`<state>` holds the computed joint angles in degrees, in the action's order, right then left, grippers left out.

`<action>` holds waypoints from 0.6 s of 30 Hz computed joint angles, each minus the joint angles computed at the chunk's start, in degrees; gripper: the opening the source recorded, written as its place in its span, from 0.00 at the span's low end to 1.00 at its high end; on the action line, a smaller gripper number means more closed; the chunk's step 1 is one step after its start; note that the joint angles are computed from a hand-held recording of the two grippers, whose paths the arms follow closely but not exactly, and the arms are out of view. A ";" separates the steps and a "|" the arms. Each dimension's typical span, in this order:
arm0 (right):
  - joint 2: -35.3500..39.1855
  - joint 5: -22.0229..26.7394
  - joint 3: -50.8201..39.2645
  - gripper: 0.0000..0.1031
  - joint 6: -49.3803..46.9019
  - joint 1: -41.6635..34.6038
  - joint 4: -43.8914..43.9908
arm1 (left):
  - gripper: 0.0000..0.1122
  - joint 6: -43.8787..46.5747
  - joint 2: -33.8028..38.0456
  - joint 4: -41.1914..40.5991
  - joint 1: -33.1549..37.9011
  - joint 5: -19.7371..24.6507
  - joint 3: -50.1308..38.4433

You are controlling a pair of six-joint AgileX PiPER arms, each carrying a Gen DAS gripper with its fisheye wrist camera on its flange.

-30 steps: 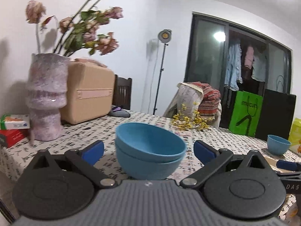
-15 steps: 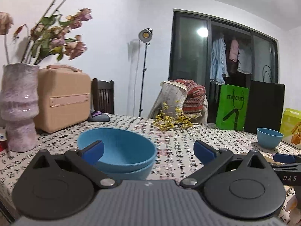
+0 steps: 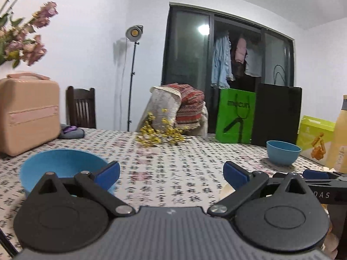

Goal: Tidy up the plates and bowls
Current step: 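Pull both open grippers back from the stacked blue bowls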

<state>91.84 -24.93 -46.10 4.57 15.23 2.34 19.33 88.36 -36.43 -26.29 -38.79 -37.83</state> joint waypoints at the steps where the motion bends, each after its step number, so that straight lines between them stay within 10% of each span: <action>1: 0.03 0.16 -0.11 1.00 -0.04 -0.39 0.17 | 0.92 -0.69 0.63 0.68 0.11 0.54 -0.76; 18: -0.30 1.29 -1.70 1.00 -7.51 -4.11 9.93 | 0.92 -13.70 9.72 16.33 2.76 5.92 -11.63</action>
